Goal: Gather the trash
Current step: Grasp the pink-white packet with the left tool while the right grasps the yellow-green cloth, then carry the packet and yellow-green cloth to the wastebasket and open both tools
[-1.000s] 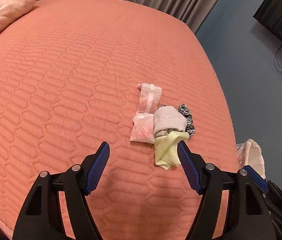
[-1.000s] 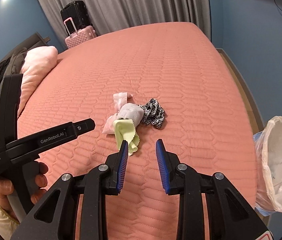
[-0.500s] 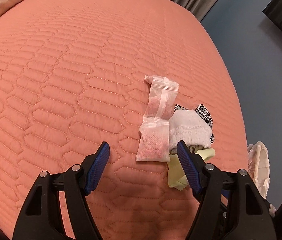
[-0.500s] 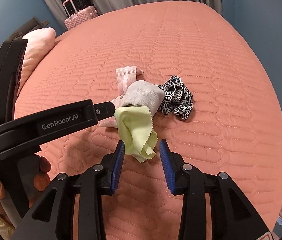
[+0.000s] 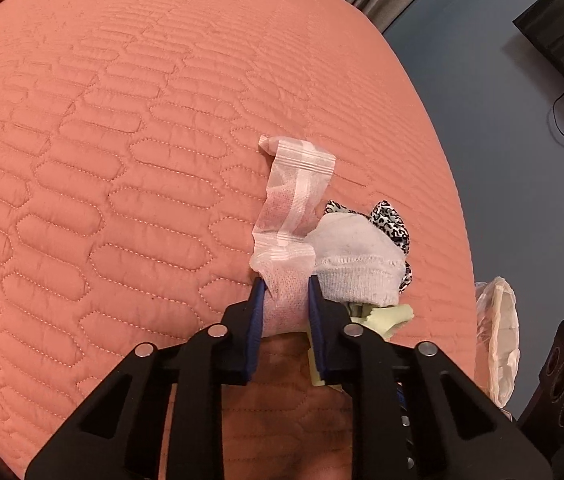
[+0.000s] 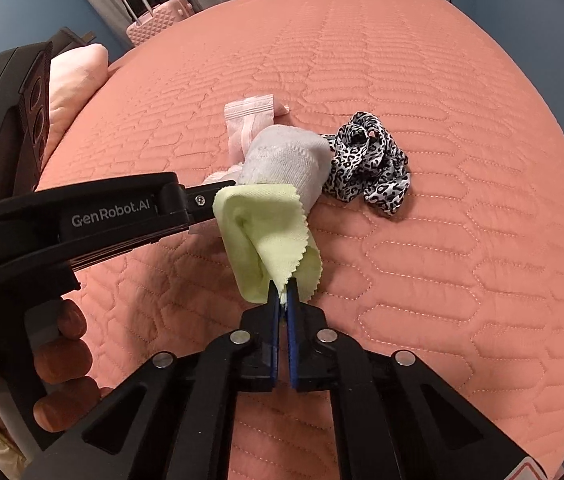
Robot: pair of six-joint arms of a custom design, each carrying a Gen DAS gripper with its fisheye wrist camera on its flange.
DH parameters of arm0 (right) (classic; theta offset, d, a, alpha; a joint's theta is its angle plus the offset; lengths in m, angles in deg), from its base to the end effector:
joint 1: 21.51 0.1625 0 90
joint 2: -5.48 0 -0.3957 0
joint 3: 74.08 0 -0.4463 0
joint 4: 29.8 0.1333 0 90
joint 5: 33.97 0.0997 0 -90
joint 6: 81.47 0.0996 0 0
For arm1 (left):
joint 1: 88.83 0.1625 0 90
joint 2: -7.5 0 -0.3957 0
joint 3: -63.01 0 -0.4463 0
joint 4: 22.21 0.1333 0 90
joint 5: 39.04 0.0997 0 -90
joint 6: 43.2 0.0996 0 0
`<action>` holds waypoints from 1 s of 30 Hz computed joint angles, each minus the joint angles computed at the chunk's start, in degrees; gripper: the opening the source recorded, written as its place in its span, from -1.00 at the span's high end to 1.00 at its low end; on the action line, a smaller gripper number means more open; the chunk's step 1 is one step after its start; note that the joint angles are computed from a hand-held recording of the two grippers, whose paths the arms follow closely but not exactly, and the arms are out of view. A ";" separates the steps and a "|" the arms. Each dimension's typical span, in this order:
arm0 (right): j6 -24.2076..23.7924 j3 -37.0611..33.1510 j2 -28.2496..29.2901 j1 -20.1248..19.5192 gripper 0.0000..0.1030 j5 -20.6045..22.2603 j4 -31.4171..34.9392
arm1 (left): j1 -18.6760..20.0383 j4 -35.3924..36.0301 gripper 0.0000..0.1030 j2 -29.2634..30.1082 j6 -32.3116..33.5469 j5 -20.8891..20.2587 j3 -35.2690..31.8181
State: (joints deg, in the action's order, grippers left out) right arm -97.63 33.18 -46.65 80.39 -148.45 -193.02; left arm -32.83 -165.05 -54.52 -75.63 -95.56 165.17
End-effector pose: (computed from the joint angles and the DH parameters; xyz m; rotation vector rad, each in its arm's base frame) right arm 0.2181 -0.5887 0.0535 0.5592 -2.6190 0.4042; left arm -0.2031 -0.6378 0.1651 -0.0531 2.6882 -0.6929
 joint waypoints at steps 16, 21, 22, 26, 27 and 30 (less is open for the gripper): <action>-1.44 8.30 -12.46 3.69 0.97 2.89 -5.74 | -8.29 -1.86 0.73 -8.83 1.10 5.88 6.06; -2.13 10.46 -18.06 5.02 0.97 4.21 -7.92 | -11.87 -2.97 0.73 -9.45 2.63 7.46 5.47; -2.33 10.94 -19.40 5.31 0.98 4.44 -8.28 | -12.80 -3.38 0.73 -9.59 3.27 7.82 5.34; -3.02 12.46 -24.44 6.67 0.97 5.00 -9.76 | -16.24 -5.45 0.73 -7.93 5.08 9.05 4.18; -3.31 12.77 -25.70 6.95 0.97 5.06 -10.10 | -16.79 -5.92 0.73 -7.58 5.73 9.03 3.85; -4.13 13.62 -29.08 7.97 0.97 4.97 -11.31 | -18.84 -7.25 0.73 -6.57 7.64 9.11 2.86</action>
